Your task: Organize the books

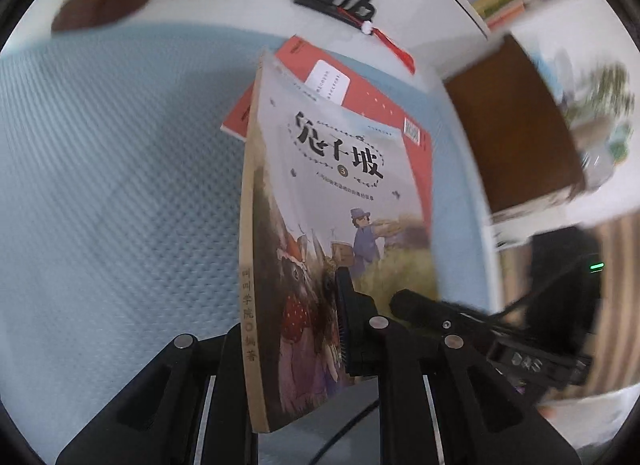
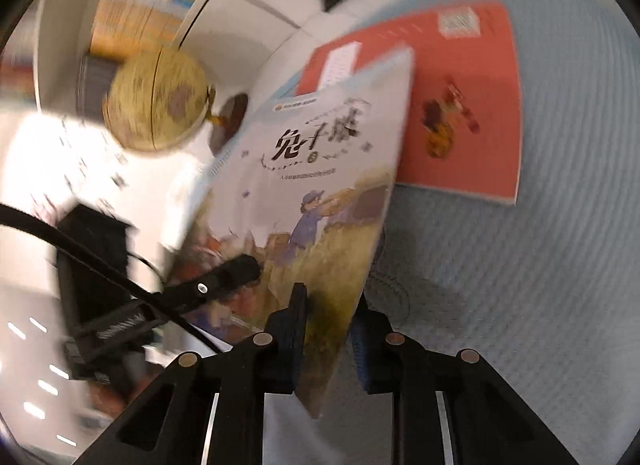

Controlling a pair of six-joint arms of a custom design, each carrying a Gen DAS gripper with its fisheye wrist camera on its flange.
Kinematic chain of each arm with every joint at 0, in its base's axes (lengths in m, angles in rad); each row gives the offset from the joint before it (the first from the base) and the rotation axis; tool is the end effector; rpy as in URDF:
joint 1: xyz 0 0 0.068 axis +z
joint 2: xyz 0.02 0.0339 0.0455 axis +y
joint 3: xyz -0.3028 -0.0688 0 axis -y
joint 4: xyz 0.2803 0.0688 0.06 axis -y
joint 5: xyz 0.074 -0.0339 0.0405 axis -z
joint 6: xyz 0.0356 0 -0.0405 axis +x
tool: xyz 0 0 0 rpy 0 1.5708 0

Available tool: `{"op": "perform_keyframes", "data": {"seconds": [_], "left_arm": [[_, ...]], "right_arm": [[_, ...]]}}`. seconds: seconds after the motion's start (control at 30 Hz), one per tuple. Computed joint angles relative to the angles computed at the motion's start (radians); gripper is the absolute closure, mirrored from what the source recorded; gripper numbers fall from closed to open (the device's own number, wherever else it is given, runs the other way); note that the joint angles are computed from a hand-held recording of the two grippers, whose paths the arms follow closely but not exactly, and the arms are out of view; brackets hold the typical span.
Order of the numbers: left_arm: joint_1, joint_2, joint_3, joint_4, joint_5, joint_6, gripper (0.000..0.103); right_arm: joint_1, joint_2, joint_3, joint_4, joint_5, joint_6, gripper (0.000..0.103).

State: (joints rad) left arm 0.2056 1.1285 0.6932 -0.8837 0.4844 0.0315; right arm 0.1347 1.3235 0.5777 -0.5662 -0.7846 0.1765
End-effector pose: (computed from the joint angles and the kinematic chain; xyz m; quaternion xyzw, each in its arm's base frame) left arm 0.1954 0.0238 0.2212 -0.0537 0.9621 -0.2219 0.1492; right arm 0.2125 0.0542 0.1651 -0.0302 0.9171 0.3930 0.0590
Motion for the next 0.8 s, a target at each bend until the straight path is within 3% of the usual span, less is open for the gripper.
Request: {"op": "perform_keyframes", "data": {"seconds": [0.07,0.17,0.33,0.57,0.7,0.8], "left_arm": [[-0.018,-0.044,-0.001,-0.015,-0.040,0.010,0.090],[0.053,-0.098,0.011,-0.080,0.000,0.073,0.090],[0.232,-0.171,0.052,-0.214,0.036,0.223,0.090],[0.679,-0.134,0.173,-0.458,0.132,0.625,0.090],[0.993,-0.010,0.310,-0.599,0.168,0.918,0.090],[1.153,0.102,0.412,-0.638,0.177,1.041,0.090]], "right_arm": [[0.082,-0.098,0.004,-0.017,0.109,0.015,0.082],[0.176,-0.195,0.012,-0.034,0.211,0.044,0.082],[0.324,-0.270,0.044,-0.042,0.289,0.115,0.081],[0.615,-0.257,0.149,0.022,0.432,0.294,0.080],[0.779,-0.164,0.243,0.103,0.492,0.384,0.079],[0.902,-0.076,0.329,0.152,0.545,0.434,0.078]]}}
